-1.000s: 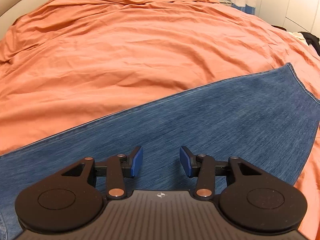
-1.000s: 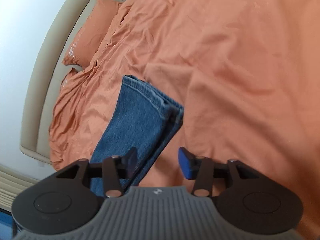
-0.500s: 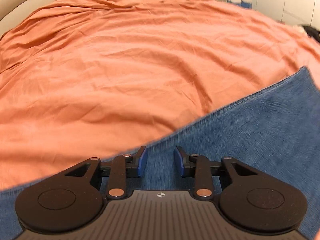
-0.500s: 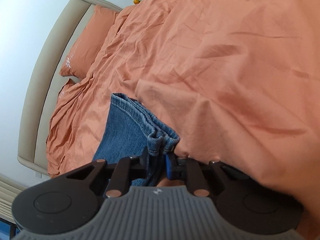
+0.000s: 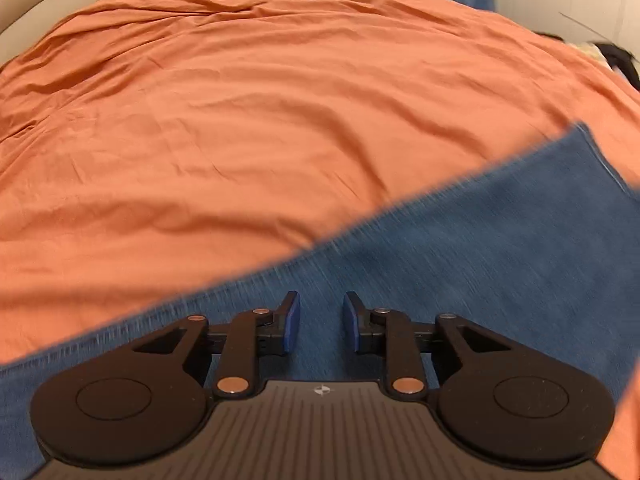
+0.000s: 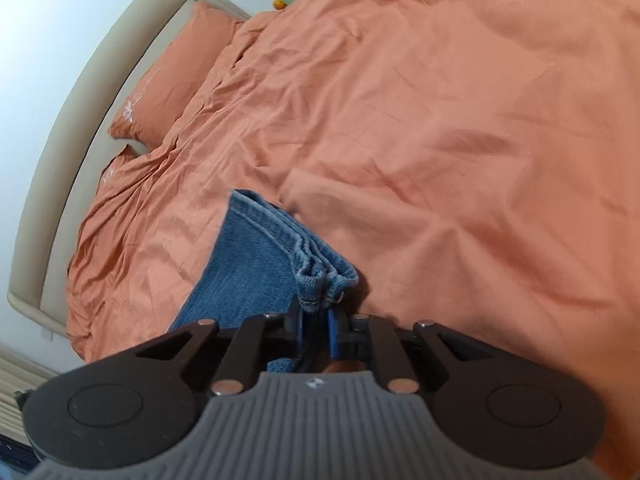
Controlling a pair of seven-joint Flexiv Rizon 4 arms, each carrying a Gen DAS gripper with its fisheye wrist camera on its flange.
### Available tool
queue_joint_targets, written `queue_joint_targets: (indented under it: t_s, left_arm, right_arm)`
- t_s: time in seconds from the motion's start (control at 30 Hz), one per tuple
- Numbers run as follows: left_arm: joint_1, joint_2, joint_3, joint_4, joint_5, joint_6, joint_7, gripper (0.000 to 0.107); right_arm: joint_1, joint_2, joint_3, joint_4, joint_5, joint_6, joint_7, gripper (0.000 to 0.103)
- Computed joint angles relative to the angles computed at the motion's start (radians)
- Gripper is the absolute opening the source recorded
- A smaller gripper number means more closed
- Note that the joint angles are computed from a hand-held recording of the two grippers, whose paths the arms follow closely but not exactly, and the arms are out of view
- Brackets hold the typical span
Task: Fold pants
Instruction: 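Grasp the stacked leg hems with the right tool, then lift the hems with the right tool, lay them near the back pocket, open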
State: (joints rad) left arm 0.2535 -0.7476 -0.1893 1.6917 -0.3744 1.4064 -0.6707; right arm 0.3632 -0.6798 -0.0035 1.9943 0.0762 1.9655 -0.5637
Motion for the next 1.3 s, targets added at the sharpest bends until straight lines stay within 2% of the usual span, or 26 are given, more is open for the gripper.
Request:
queue_joint_targets:
  t_s: [0.17, 0.3, 0.4, 0.5, 0.53, 0.63, 0.67, 0.73, 0.8, 0.87, 0.93, 1.0, 1.1, 1.17, 1.3]
  left_arm:
    - [0.117, 0.108, -0.134, 0.218, -0.059, 0.041, 0.077, 0.026]
    - [0.241, 0.184, -0.28, 0.376, -0.181, 0.045, 0.121, 0.023]
    - [0.299, 0.214, -0.356, 0.454, -0.234, 0.097, 0.16, 0.02]
    - [0.362, 0.269, -0.403, 0.487, -0.294, 0.017, 0.195, 0.021]
    - [0.399, 0.292, -0.443, 0.512, -0.336, 0.024, 0.233, 0.021]
    - [0.568, 0.367, -0.633, 0.593, -0.524, 0.06, 0.386, 0.021]
    - [0.618, 0.397, -0.678, 0.606, -0.587, 0.047, 0.43, 0.021]
    - [0.681, 0.462, -0.718, 0.62, -0.7, 0.013, 0.51, 0.021]
    - [0.724, 0.529, -0.72, 0.623, -0.805, -0.035, 0.578, 0.021]
    - [0.751, 0.589, -0.688, 0.617, -0.879, -0.101, 0.605, 0.023]
    - [0.769, 0.625, -0.642, 0.606, -0.916, -0.155, 0.617, 0.028]
    - [0.775, 0.639, -0.597, 0.592, -0.931, -0.169, 0.624, 0.029]
    - [0.776, 0.636, -0.534, 0.571, -0.959, -0.182, 0.643, 0.031]
    - [0.778, 0.615, -0.495, 0.55, -0.944, -0.195, 0.619, 0.033]
    - [0.779, 0.572, -0.415, 0.521, -0.88, -0.234, 0.548, 0.033]
  right_arm:
    - [0.106, 0.042, -0.102, 0.01, 0.044, -0.03, -0.022, 0.005]
    - [0.23, 0.091, -0.221, 0.016, 0.08, -0.059, -0.068, 0.004]
    - [0.354, 0.13, -0.343, 0.017, 0.085, -0.107, -0.106, 0.004]
    - [0.502, 0.163, -0.494, 0.022, 0.066, -0.152, -0.131, 0.003]
    - [0.555, 0.172, -0.548, 0.025, 0.056, -0.161, -0.135, 0.003]
    - [0.68, 0.196, -0.67, 0.014, 0.021, -0.188, -0.127, 0.003]
    - [0.72, 0.2, -0.707, 0.008, 0.006, -0.196, -0.123, 0.003]
    - [0.793, 0.202, -0.773, -0.014, -0.025, -0.211, -0.111, 0.003]
    - [0.858, 0.196, -0.828, -0.047, -0.055, -0.232, -0.092, 0.003]
    - [0.897, 0.186, -0.852, -0.091, -0.091, -0.253, -0.068, 0.003]
    - [0.925, 0.166, -0.864, -0.141, -0.127, -0.277, -0.036, 0.003]
    - [0.935, 0.139, -0.853, -0.203, -0.162, -0.308, 0.002, 0.003]
    - [0.909, 0.09, -0.787, -0.318, -0.208, -0.361, 0.061, 0.003]
    - [0.883, 0.05, -0.729, -0.395, -0.234, -0.392, 0.095, 0.003]
    - [0.801, -0.05, -0.559, -0.569, -0.268, -0.465, 0.148, 0.003]
